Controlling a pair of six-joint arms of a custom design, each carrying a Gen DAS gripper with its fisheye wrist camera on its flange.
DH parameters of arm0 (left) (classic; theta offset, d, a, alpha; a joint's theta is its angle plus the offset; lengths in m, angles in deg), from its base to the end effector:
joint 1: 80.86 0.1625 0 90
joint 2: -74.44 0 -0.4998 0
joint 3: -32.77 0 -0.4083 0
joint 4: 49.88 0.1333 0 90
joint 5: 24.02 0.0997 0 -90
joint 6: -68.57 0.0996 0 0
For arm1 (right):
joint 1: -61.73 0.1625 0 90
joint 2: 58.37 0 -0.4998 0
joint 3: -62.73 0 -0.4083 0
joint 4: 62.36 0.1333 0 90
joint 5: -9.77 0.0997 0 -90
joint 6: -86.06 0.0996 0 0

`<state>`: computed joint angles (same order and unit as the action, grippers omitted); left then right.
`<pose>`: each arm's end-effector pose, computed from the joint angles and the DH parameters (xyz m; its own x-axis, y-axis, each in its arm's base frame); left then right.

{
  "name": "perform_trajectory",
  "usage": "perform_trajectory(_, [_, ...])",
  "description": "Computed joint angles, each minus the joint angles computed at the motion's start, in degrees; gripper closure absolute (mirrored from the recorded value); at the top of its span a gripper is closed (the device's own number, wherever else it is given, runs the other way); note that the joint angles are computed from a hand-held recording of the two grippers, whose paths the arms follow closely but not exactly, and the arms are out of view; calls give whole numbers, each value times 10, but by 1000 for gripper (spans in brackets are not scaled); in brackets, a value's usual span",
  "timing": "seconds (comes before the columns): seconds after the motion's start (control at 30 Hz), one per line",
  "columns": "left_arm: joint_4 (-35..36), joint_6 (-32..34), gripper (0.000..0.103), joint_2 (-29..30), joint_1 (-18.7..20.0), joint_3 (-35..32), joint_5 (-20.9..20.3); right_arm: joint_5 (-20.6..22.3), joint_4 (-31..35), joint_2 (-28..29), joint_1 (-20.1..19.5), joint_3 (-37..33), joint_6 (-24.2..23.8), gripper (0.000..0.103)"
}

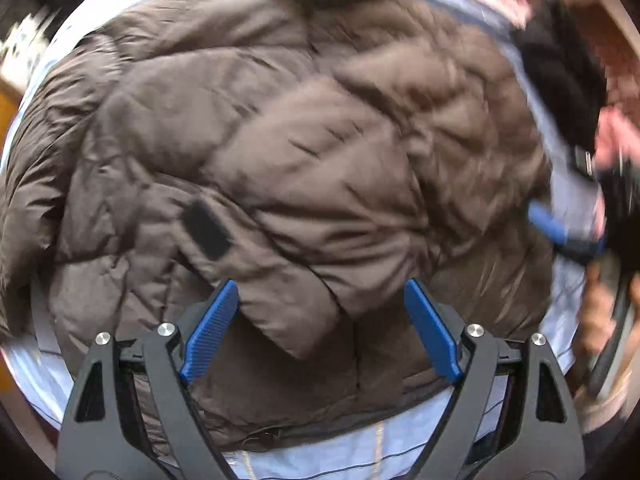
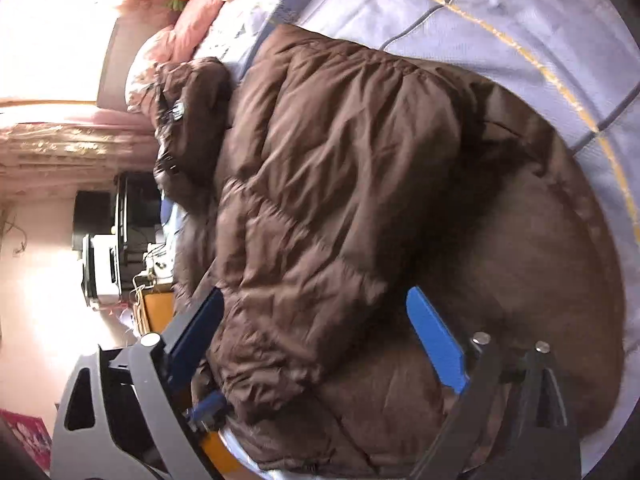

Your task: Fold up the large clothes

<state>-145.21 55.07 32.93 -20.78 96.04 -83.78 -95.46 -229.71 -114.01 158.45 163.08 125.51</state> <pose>-0.2524 -0.8064 0.2316 -0.7707 0.3450 -0.5357 0.3070 0.9378 0.1623 0.1893 -0.6906 0.2607 -0.8154 0.5529 -0.1719 0.5433 0.6281 -0.5570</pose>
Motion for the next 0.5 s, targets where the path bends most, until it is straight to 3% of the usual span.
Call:
perform_trajectory(0.1, [6, 19, 17, 6, -5, 12, 16, -31, -49, 9, 2, -10, -25, 13])
perform_trajectory(0.23, [20, 4, 12, 27, 0, 2, 70, -182, -152, 5, 18, -9, -72, 15])
perform_trajectory(0.3, [55, -36, 11, 46, 9, -23, 92, -256, -127, -3, 21, -13, -70, 15])
perform_trajectory(0.33, [68, -51, 9, 54, 15, -37, 89, -270, -120, -9, 21, -9, -61, 15])
perform_trajectory(0.37, [72, -56, 9, 60, 17, -46, 87, -261, -128, -13, 18, -2, -54, 15])
perform_trajectory(0.43, [67, -60, 9, 65, 13, -51, 107, -191, -121, -21, 10, 3, -43, 18])
perform_trajectory(0.5, [43, -50, 9, 69, 4, -43, 151, -134, -106, -14, 10, -3, -74, 36])
